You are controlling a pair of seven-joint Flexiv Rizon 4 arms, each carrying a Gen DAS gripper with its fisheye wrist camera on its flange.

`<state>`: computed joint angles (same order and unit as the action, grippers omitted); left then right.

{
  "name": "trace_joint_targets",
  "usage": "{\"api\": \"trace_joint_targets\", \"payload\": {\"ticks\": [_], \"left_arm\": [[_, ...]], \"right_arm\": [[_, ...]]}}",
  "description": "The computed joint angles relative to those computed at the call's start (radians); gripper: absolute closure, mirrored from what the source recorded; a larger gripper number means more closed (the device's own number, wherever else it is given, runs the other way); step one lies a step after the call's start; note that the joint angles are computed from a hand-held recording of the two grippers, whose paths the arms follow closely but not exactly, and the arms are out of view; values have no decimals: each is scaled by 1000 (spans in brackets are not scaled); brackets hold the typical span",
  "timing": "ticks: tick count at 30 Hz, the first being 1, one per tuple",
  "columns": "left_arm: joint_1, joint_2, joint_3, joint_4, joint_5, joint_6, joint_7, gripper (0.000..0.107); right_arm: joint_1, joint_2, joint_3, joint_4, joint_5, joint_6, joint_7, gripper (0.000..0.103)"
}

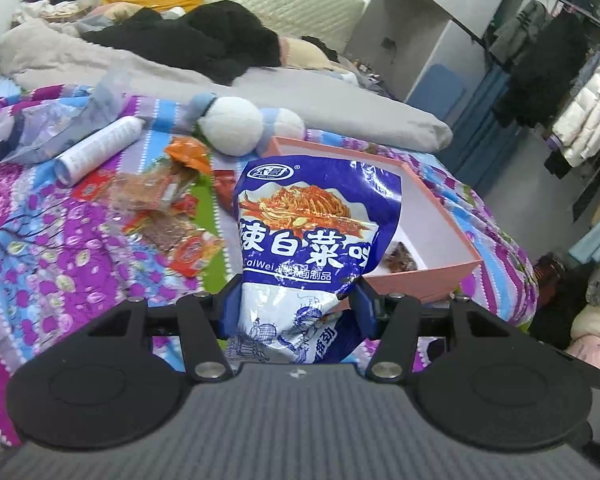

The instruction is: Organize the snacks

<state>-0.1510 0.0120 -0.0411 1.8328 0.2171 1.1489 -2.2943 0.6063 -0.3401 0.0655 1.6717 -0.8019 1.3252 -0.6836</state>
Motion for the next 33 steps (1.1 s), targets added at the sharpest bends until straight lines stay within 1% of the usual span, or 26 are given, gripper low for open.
{"api": "trace_joint_targets", "payload": {"ticks": [3, 7, 12, 16, 21, 26, 28, 30, 33], "left_arm": [[-2, -45, -9, -51, -10, -15, 20, 46], [-13, -122, -2, -129, -39, -26, 42, 46], [-30, -248, 11, -264, -100, -52, 91, 46], [-42, -359, 25, -397, -145, -90, 143, 46], [-51, -514, 32, -599, -199, -164, 226, 46], [-52, -668, 38, -805, -250, -268, 284, 46], [-49, -720, 39, -877, -266, -301, 306, 46], [-47, -761, 40, -938, -278, -338, 327, 46], [-44, -797, 40, -985, -291, -367, 348, 46]], "right_arm": [[-8, -11, -3, -13, 10, 2, -7, 53], [-29, -46, 12, -59, 71, -11, -70, 53], [-57, -119, 40, -167, 194, -59, -197, 53], [-64, -198, 33, -288, 262, -98, -284, 53], [-72, -303, 23, -452, 343, -152, -359, 53], [-81, -400, 27, -597, 415, -229, -435, 53], [-81, -428, 27, -638, 439, -260, -456, 52], [-83, -445, 28, -655, 464, -260, -470, 51], [-75, -461, 14, -673, 474, -261, -485, 51]]}}
